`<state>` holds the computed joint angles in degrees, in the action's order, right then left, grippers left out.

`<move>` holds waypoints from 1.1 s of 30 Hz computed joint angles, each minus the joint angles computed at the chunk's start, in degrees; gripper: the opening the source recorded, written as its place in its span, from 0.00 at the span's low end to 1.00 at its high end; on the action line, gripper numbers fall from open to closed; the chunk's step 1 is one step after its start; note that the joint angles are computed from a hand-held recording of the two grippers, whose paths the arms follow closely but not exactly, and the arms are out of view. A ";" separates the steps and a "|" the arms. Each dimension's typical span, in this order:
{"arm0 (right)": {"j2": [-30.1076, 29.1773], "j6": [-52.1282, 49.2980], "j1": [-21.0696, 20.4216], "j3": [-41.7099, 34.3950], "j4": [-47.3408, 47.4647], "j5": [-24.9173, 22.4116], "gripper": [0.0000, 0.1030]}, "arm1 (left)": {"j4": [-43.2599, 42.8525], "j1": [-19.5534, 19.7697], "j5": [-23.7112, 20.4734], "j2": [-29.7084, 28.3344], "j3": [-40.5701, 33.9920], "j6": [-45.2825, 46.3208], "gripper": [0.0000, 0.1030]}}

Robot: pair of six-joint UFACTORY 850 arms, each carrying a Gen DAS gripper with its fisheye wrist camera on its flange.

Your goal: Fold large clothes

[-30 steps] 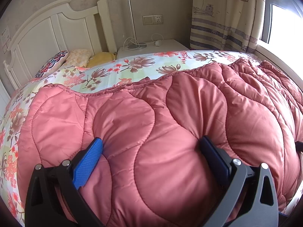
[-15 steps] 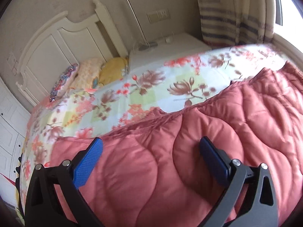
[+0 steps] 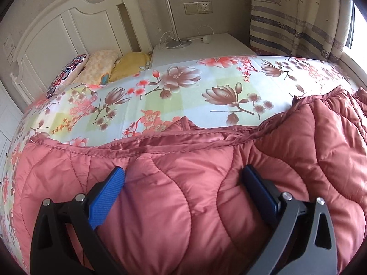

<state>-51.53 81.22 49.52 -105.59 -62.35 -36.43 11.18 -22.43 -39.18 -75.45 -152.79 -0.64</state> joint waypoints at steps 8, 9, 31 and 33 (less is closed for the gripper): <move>0.04 0.24 -0.04 0.11 0.20 -0.23 0.96 | 1.61 -0.17 1.97 2.21 3.90 -1.99 0.98; -0.04 0.19 0.02 -0.04 0.31 -0.51 0.96 | 1.54 -0.15 1.97 2.24 3.96 -1.88 0.98; -8.63 -7.82 -15.33 -20.44 21.45 -8.94 0.96 | 0.88 0.06 3.25 3.50 6.32 -2.03 0.98; -6.72 -6.78 -17.27 -15.54 26.50 -0.82 0.96 | -0.12 0.19 2.15 2.61 4.59 -1.19 0.98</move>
